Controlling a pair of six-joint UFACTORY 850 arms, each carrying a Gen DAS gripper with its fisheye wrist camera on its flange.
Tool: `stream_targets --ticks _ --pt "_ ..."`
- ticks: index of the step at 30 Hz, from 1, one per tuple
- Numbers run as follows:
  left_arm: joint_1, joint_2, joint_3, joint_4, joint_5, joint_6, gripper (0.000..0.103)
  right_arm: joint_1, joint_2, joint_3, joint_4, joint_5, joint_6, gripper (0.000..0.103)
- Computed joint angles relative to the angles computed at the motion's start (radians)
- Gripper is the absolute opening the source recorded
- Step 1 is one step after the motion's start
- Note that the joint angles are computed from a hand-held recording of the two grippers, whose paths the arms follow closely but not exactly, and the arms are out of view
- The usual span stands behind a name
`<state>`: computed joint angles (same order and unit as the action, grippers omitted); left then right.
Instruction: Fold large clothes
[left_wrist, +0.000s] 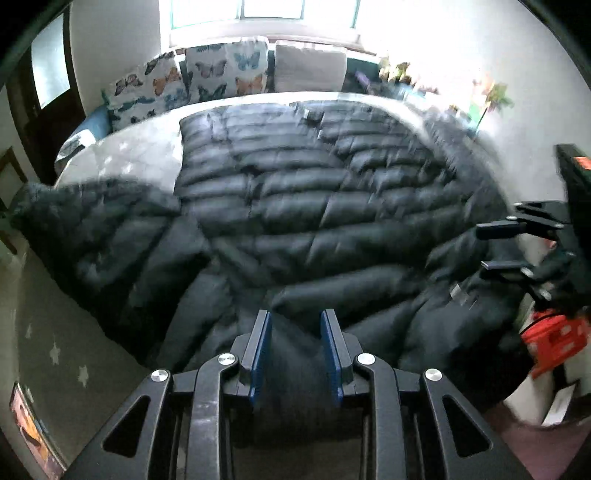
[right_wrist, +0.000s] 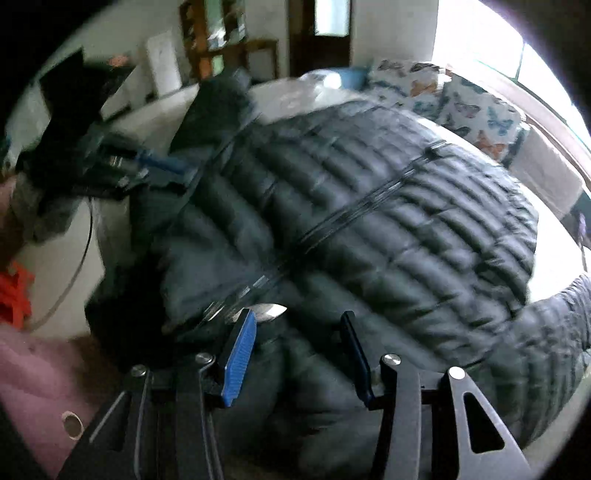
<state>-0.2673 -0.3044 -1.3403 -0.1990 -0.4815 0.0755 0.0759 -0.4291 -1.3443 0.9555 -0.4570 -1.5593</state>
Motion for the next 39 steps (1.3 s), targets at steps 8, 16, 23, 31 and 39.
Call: stream_targets --ticks 8,16,23,31,39 --pt "-0.002 -0.127 -0.172 -0.234 -0.075 0.143 0.031 -0.044 -0.156 -0.155 -0.148 0.001 0.297 0.052" --pt "-0.047 -0.292 -0.352 -0.314 -0.163 0.213 0.031 -0.207 -0.173 -0.280 0.126 -0.031 0.312 0.054" --pt "-0.089 -0.367 -0.434 -0.281 -0.227 0.225 0.031 -0.347 -0.376 -0.553 0.042 0.035 0.767 0.054" --pt "-0.104 -0.396 -0.472 -0.225 -0.247 0.205 0.031 -0.417 -0.608 -0.837 0.275 -0.191 0.820 0.054" --pt "-0.100 -0.422 -0.498 -0.240 -0.267 0.205 0.031 -0.427 -0.682 -0.972 0.244 -0.288 0.914 0.015"
